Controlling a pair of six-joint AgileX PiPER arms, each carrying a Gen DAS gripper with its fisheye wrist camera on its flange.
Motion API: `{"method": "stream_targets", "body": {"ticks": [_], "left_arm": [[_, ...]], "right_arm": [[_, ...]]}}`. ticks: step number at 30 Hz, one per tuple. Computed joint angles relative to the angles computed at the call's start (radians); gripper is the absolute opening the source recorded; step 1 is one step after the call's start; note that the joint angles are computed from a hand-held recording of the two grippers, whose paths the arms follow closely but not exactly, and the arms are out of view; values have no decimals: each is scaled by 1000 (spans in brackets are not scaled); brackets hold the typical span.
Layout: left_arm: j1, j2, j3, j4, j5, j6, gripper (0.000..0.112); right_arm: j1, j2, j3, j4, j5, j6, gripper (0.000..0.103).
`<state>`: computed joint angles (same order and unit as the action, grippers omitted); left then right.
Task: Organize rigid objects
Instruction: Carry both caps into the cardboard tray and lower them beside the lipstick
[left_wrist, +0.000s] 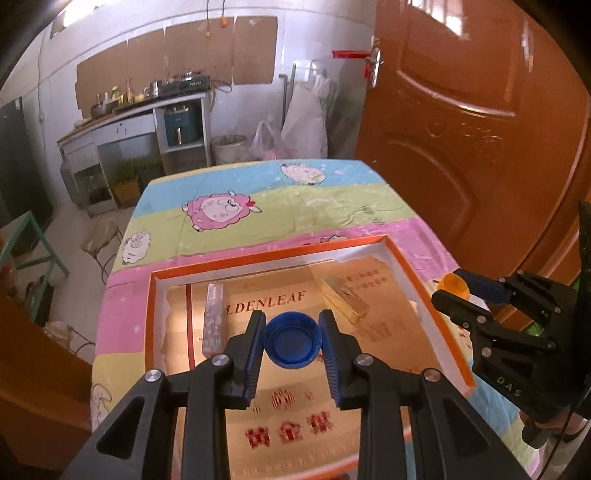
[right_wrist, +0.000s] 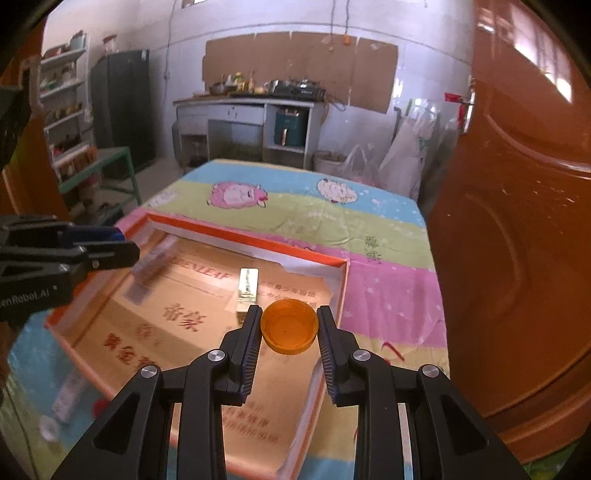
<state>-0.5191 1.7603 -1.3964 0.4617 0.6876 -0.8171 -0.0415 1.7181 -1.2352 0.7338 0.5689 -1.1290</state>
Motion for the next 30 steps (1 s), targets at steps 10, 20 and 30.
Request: {"method": "stream_targets", "body": {"ticks": [10, 20, 30], "left_arm": [[75, 170, -151, -120, 12, 139, 30], [127, 280, -247, -221, 35, 218, 30], [135, 329, -284, -243, 57, 242, 30]], "right_arm": [[58, 239, -248, -139, 44, 131, 31], [93, 362, -397, -259, 96, 254, 31], [96, 410, -459, -273, 140, 276, 31]]}}
